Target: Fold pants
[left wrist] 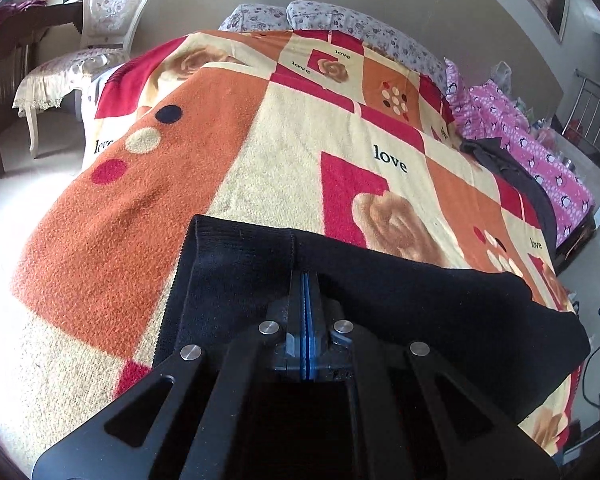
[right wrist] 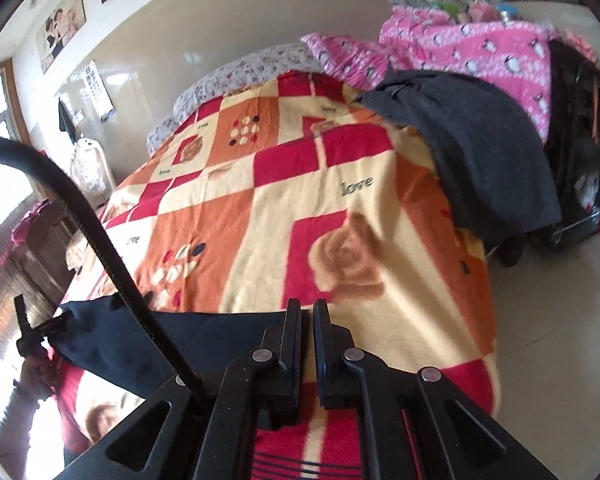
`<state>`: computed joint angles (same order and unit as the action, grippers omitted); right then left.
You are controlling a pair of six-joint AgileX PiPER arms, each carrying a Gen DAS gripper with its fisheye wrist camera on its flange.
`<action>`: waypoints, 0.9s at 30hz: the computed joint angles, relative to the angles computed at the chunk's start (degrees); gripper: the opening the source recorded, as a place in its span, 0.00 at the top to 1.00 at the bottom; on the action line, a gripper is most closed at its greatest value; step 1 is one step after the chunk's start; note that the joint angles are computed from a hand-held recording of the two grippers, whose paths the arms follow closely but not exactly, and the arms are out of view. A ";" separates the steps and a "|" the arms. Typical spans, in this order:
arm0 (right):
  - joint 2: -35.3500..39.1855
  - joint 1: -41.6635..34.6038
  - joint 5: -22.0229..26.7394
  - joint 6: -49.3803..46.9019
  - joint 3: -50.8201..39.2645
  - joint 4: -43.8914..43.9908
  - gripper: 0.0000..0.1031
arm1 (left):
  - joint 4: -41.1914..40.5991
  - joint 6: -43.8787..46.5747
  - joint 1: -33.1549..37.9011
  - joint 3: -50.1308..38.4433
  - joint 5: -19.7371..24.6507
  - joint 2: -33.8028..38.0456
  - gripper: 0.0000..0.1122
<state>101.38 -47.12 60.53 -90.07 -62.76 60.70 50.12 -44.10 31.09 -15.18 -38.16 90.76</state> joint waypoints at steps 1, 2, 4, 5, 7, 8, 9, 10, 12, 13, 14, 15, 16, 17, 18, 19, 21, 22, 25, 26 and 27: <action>-0.37 2.09 -0.60 -1.27 0.99 -0.24 0.95 | 0.43 -0.25 0.24 -0.07 -0.14 0.09 0.97; -0.66 4.17 -1.48 -3.12 2.19 -0.10 0.95 | 0.55 -0.44 0.17 -0.05 -0.01 -0.08 0.97; -0.25 8.44 -5.14 -6.95 4.37 1.35 0.95 | 0.89 -0.59 0.29 -0.14 0.09 -0.10 0.97; 0.61 11.36 -9.12 -6.61 4.83 1.07 0.95 | 0.97 -0.69 0.28 -0.21 0.09 -0.07 0.97; 6.11 15.09 -16.49 -2.44 2.37 -1.10 0.95 | 0.68 -0.59 0.13 -0.12 0.17 -0.21 0.97; 7.67 15.44 -16.74 -1.60 1.35 1.17 0.95 | 0.38 -0.29 0.10 -0.07 0.16 -0.24 0.97; 9.24 14.70 -15.39 -1.77 0.10 3.54 0.95 | 0.44 -0.29 0.11 -0.06 0.18 -0.32 0.97; 10.44 14.93 -15.18 -0.92 -1.10 3.61 0.95 | 0.79 -0.48 0.32 -0.13 0.13 -0.31 0.97; 9.49 15.71 -16.35 1.42 -1.04 2.29 0.95 | 3.34 -2.73 1.43 -0.38 -0.67 0.02 0.98; 8.15 15.66 -16.38 2.47 -0.41 1.52 0.95 | 5.89 -4.71 2.60 -0.57 -1.48 0.15 0.98; 6.68 15.22 -16.15 1.82 0.79 1.76 0.95 | 9.63 -7.59 4.40 -1.09 -2.62 0.60 0.98; 4.56 14.21 -15.26 -0.34 2.82 2.70 0.94 | 13.68 -11.17 6.14 -1.78 -3.47 0.85 0.98; 2.99 13.28 -13.81 -2.34 4.25 3.22 0.94 | 17.22 -14.78 7.34 -2.25 -3.68 0.32 0.98; 1.34 11.66 -11.97 -5.02 5.96 3.83 0.94 | 19.41 -17.54 7.84 -2.34 -3.20 -0.94 0.98; -0.54 9.76 -10.39 -7.92 8.28 4.42 0.93 | 19.31 -18.93 7.47 -1.61 -1.64 -3.59 0.98; -1.72 7.92 -9.08 -10.06 10.13 4.59 0.92 | 16.92 -18.53 6.69 -0.02 0.37 -7.59 0.96; -2.13 4.51 -5.96 -13.20 12.48 4.24 0.92 | 14.36 -18.93 6.63 3.30 2.02 -16.12 0.96; -1.53 2.64 -4.49 -14.31 13.40 3.98 0.91 | 16.52 -21.56 7.67 4.40 1.18 -19.59 0.96; 2.82 -0.46 -3.65 -17.48 14.81 3.74 0.85 | 21.28 -29.84 4.78 7.56 2.12 -29.55 0.73; 4.67 -2.04 -1.80 -21.03 15.42 6.12 0.85 | 18.51 -29.60 0.58 8.85 3.83 -31.29 0.62; 5.87 -3.19 -0.34 -23.15 15.93 8.57 0.85 | 13.45 -27.44 -4.58 10.09 5.64 -31.77 0.51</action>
